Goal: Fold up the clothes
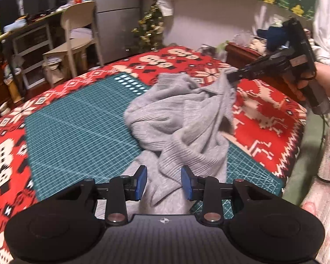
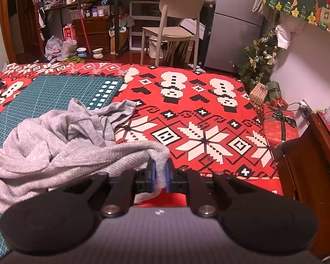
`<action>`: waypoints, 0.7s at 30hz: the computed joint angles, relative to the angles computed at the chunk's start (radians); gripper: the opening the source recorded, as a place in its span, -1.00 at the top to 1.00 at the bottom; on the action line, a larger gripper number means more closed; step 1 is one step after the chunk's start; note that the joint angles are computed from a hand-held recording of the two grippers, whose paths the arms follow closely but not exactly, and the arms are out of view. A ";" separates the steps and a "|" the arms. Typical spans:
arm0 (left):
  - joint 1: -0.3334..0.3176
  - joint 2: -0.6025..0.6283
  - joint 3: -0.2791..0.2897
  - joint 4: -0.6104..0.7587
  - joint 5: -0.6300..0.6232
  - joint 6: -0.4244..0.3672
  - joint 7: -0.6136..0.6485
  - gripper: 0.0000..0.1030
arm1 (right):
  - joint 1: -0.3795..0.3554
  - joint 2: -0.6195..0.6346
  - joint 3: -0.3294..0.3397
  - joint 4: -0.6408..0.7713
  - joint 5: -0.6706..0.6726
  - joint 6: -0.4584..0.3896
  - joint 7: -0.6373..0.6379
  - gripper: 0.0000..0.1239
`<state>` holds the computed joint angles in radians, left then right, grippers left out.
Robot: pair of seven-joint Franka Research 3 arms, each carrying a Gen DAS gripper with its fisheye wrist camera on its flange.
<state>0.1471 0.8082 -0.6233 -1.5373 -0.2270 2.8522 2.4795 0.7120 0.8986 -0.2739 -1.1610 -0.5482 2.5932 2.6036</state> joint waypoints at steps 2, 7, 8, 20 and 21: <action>-0.005 0.018 -0.004 0.023 0.006 -0.019 0.013 0.35 | -0.002 0.004 0.002 0.007 0.002 -0.002 -0.007 0.85; -0.066 0.049 0.058 0.097 0.019 -0.080 -0.025 0.36 | -0.006 0.014 0.008 0.023 0.011 -0.002 -0.028 0.85; -0.064 0.053 0.053 0.101 0.012 -0.087 -0.021 0.58 | -0.006 0.015 0.007 0.024 0.012 -0.002 -0.030 0.85; 0.090 -0.002 -0.116 -0.121 -0.020 0.319 -0.024 0.87 | 0.038 -0.006 -0.047 -0.008 -0.047 0.036 0.033 0.84; 0.095 -0.001 -0.123 -0.130 -0.020 0.361 -0.045 0.87 | 0.045 -0.009 -0.055 -0.013 -0.060 0.044 0.047 0.84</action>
